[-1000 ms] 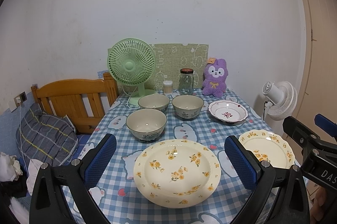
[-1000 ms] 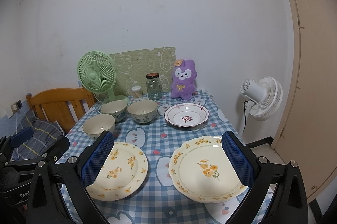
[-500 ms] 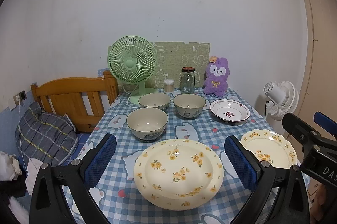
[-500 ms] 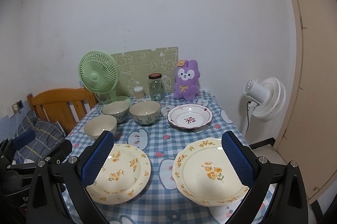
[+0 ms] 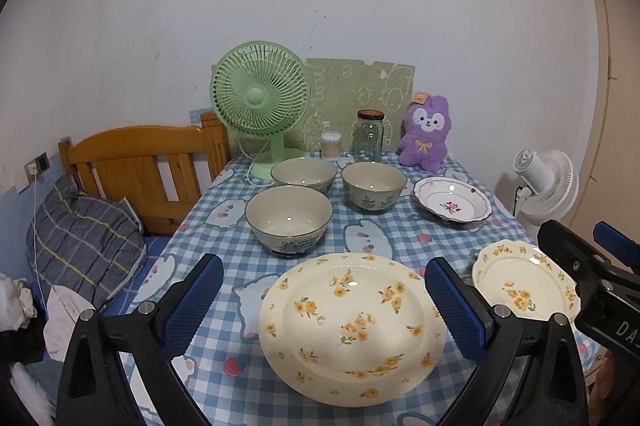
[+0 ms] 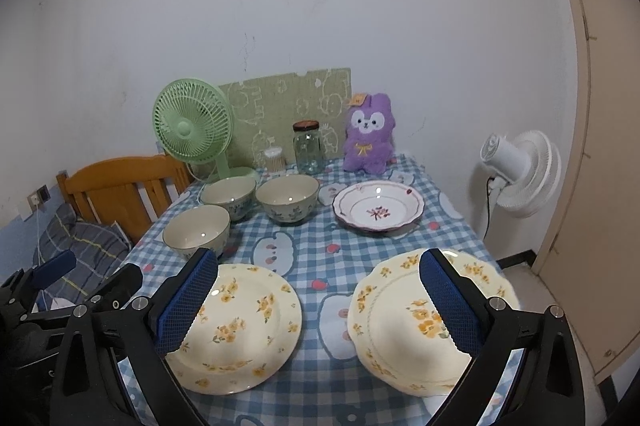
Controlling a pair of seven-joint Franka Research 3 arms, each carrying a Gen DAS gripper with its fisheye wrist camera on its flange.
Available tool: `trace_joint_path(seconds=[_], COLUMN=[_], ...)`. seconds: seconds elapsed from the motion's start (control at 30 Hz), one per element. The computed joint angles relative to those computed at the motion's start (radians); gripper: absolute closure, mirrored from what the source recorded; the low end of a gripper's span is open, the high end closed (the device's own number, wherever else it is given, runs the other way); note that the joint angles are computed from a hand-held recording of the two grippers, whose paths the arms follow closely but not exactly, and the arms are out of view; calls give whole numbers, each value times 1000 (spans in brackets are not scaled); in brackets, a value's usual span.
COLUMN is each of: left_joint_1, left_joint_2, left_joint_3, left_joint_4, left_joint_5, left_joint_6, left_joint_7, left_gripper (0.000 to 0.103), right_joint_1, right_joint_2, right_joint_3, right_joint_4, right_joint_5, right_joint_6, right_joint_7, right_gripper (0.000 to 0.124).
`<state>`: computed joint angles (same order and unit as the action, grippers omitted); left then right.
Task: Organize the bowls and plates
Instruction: 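Close both grippers on the rim of one yellow-flower plate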
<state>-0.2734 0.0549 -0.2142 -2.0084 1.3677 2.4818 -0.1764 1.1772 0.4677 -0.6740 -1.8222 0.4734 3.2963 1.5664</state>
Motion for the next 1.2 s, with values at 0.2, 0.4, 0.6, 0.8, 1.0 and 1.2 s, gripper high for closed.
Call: trace_joint_path(seconds=[0.2, 0.4, 0.6, 0.8, 1.0, 1.2], left_joint_1=[11, 19, 31, 37, 39, 45], left_joint_2=[39, 71, 111, 144, 174, 209], left_joint_3=[16, 37, 60, 81, 98, 112], left_joint_4=[18, 27, 35, 41, 53, 67], left_joint_5=[-29, -77, -146, -192, -240, -307], left_joint_6=[21, 55, 105, 128, 136, 150], left_joint_7=[27, 46, 93, 126, 182, 261], left_gripper=[4, 5, 6, 12, 13, 18], right_joint_1=[-94, -173, -246, -314, -369, -418], right_joint_2=[49, 92, 148, 216, 279, 334], right_joint_3=[87, 156, 221, 285, 339, 393], right_joint_4=[71, 143, 230, 341, 449, 548], right_joint_5=[-56, -128, -198, -269, -337, -408], right_joint_6=[-52, -104, -175, -270, -366, -459], right_joint_7=[47, 109, 163, 208, 259, 302], right_gripper=[24, 25, 25, 29, 33, 38])
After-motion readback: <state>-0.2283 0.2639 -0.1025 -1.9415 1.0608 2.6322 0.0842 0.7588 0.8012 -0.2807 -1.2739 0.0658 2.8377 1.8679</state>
